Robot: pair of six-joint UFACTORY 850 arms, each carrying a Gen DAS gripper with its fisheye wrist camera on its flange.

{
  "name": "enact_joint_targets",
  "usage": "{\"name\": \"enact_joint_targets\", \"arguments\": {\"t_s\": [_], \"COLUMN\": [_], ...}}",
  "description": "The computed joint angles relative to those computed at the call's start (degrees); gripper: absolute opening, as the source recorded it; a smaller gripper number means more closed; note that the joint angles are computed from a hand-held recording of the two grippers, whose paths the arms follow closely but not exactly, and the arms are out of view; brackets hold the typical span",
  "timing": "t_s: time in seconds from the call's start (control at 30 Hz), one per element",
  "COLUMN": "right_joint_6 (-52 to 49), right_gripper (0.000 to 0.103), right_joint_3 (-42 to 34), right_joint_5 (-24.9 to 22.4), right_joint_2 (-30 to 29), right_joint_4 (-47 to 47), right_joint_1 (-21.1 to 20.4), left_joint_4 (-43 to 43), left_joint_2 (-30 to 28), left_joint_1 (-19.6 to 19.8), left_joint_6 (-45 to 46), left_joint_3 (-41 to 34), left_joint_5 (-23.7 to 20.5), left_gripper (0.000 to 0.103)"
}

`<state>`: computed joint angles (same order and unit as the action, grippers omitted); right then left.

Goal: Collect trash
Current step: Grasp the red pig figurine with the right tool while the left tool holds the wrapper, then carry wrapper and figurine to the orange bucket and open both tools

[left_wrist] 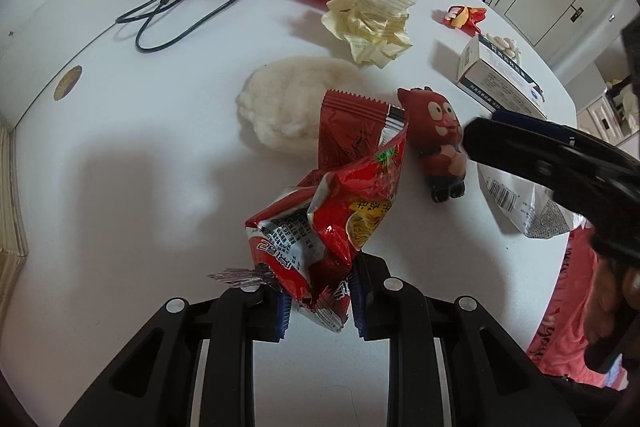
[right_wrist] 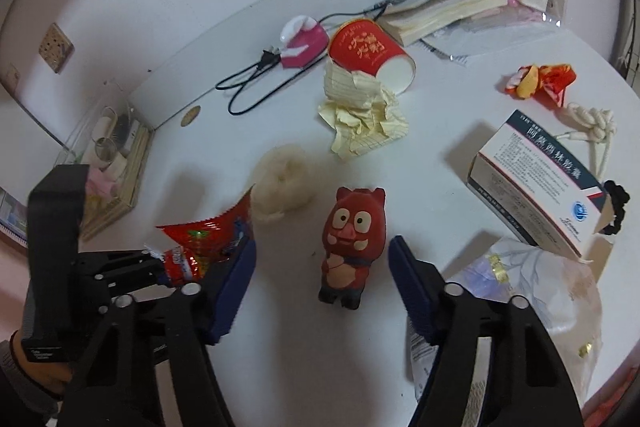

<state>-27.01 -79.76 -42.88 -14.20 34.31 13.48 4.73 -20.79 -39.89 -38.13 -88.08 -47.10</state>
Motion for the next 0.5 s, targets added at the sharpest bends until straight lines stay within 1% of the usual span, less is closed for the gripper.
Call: {"name": "enact_joint_targets", "arguments": {"t_s": [0.2, 0.23, 0.3, 0.43, 0.5], "right_joint_6": [4.18, 4.80, 5.32, 2.94, 1.96], "right_gripper": [0.064, 0.061, 0.040, 0.039, 0.036], "right_joint_3": [-2.19, -2.32, -2.40, -0.98, -0.71], "right_joint_5": [0.00, -0.02, -0.64, 0.69, 0.70], "right_joint_2": [-3.46, -3.72, -4.33, -3.59, -3.29], "right_joint_4": [-5.24, -6.04, -6.65, -5.03, -4.22], "right_joint_1": [0.77, 0.94, 1.03, 1.04, 1.01], "left_joint_4": [-1.53, -1.60, -2.26, -2.94, -2.92], "left_joint_2": [-0.12, -0.17, -0.14, -0.09, -0.07], "left_joint_1": [0.35, 0.41, 0.68, 0.83, 0.77], "left_joint_6": [1.00, 1.00, 1.23, 1.16, 0.85], "left_joint_3": [0.13, 0.14, 0.34, 0.54, 0.45], "left_joint_5": [0.70, 0.73, 0.98, 1.17, 1.14], "left_gripper": [0.025, 0.025, 0.025, 0.025, 0.025]}}
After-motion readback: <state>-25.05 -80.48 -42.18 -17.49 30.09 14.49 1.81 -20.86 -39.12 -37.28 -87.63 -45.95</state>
